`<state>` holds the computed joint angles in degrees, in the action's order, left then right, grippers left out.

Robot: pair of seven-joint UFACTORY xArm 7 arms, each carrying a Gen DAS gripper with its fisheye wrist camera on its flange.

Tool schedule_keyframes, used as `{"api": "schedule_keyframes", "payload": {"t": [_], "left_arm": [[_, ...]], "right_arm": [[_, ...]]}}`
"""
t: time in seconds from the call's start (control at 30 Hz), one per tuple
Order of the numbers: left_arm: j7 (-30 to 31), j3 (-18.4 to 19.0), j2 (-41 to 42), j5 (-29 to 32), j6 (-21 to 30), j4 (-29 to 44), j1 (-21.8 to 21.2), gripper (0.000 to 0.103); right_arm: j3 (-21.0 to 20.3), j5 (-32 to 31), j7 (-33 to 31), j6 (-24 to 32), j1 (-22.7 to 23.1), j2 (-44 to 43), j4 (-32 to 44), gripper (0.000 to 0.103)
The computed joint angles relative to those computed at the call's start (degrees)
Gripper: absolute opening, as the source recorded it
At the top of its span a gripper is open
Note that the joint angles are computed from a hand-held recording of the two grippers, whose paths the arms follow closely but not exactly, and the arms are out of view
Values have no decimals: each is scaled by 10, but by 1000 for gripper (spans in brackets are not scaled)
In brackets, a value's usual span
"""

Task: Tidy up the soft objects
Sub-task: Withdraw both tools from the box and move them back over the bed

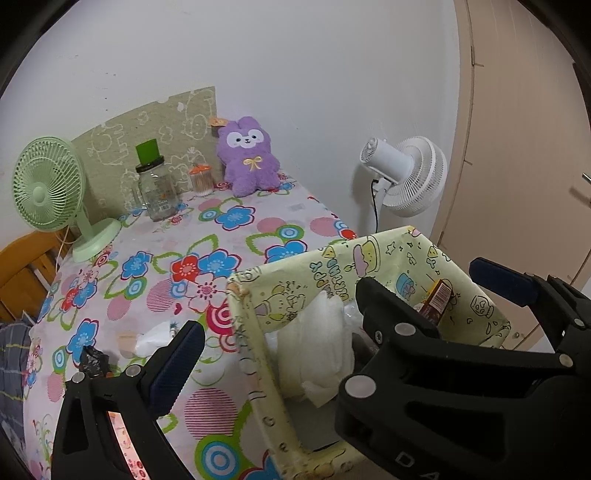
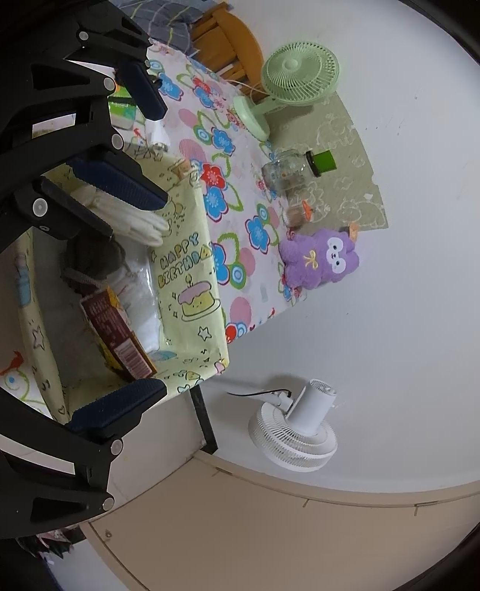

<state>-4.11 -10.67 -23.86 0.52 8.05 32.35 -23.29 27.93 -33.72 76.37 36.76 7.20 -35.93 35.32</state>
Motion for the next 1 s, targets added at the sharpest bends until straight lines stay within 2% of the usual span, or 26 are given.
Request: {"api": "schedule_keyframes", "payload": {"t": [0.43,1.0], "left_arm": [[34,38,-74,-15,6,-40,-5,103],[82,79,-160,-35,20,-78,15,103]], "right_arm": [[45,-34,41,43,9,20,54,94],[70,-103,104,92,52,89,136,94]]}}
